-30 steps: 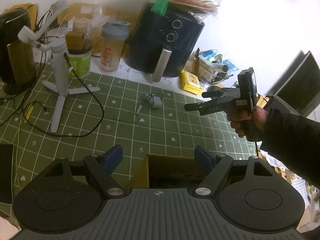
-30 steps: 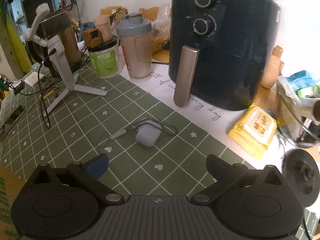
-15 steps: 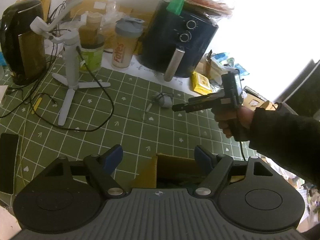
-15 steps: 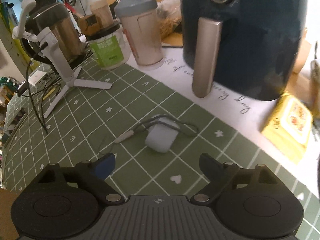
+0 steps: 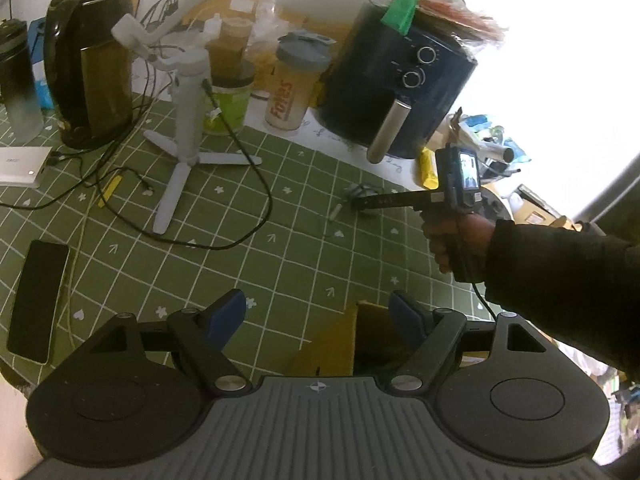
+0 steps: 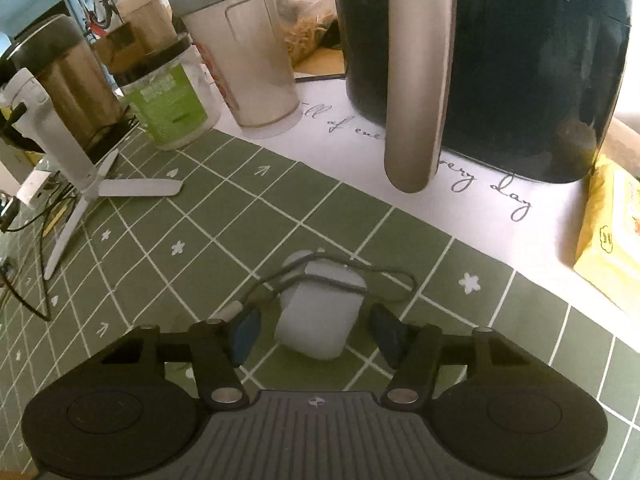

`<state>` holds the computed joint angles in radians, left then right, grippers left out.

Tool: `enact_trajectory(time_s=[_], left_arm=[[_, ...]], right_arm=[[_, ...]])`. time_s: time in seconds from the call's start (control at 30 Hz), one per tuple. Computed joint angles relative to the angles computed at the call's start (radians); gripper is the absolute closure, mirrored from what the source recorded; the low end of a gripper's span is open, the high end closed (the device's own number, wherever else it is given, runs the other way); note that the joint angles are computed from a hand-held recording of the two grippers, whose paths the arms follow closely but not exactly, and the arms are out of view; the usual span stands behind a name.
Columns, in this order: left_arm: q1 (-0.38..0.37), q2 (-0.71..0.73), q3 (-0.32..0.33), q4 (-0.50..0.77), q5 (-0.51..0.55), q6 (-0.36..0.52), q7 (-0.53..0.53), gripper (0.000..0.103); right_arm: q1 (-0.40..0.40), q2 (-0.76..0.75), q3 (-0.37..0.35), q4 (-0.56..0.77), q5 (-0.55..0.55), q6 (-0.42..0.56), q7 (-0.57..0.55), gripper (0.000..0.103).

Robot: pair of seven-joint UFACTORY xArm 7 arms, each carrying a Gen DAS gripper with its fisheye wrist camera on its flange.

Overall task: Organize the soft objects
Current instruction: 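Move the right gripper to the grey earbud case and grasp it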

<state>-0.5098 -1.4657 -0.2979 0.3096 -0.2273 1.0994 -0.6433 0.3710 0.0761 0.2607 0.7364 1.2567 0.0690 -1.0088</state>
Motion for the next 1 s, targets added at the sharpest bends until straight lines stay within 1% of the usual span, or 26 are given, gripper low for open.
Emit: enact_trajectory(time_s=[0.03, 0.13, 0.27, 0.37, 0.43, 0.53, 0.63, 0.73, 0.83, 0.93, 1.0], left_arm=[[0.001, -0.001, 0.000, 0.000, 0.001, 0.002, -0.002, 0.024], [0.002, -0.006, 0.004, -0.003, 0.004, 0.002, -0.001, 0.024], [0.000, -0.005, 0.009, -0.006, 0.007, -0.014, 0.014, 0.024], [-0.002, -0.003, 0.014, -0.007, 0.009, -0.030, 0.027, 0.024], [-0.002, 0.003, 0.018, -0.009, 0.012, -0.045, 0.040, 0.024], [-0.003, 0.016, 0.025, -0.008, 0.014, -0.072, 0.059, 0.024], [-0.004, 0.033, 0.036, -0.009, 0.017, -0.103, 0.085, 0.024], [-0.005, 0.058, 0.047, -0.007, 0.021, -0.139, 0.114, 0.024], [-0.007, 0.089, 0.056, -0.003, 0.024, -0.181, 0.144, 0.024], [-0.012, 0.123, 0.065, 0.002, 0.026, -0.221, 0.175, 0.024], [-0.017, 0.147, 0.070, 0.006, 0.027, -0.249, 0.196, 0.024]], right_arm=[[0.006, 0.003, -0.003, -0.002, -0.036, -0.010, 0.036, 0.056], [0.010, -0.004, -0.011, -0.020, -0.179, -0.013, 0.152, 0.059], [0.019, -0.033, -0.037, -0.071, -0.480, -0.029, 0.390, 0.062], [0.008, -0.071, -0.047, -0.108, -0.597, -0.012, 0.474, 0.062], [0.009, -0.103, -0.059, -0.133, -0.636, 0.001, 0.505, 0.063], [0.036, -0.154, -0.095, -0.164, -0.602, 0.028, 0.478, 0.063], [0.062, -0.211, -0.135, -0.200, -0.600, 0.049, 0.478, 0.063], [0.064, -0.271, -0.156, -0.246, -0.659, 0.049, 0.535, 0.063], [0.042, -0.332, -0.161, -0.289, -0.738, 0.046, 0.616, 0.063], [0.070, -0.413, -0.207, -0.333, -0.759, 0.052, 0.646, 0.063], [0.057, -0.469, -0.206, -0.361, -0.800, 0.063, 0.684, 0.063]])
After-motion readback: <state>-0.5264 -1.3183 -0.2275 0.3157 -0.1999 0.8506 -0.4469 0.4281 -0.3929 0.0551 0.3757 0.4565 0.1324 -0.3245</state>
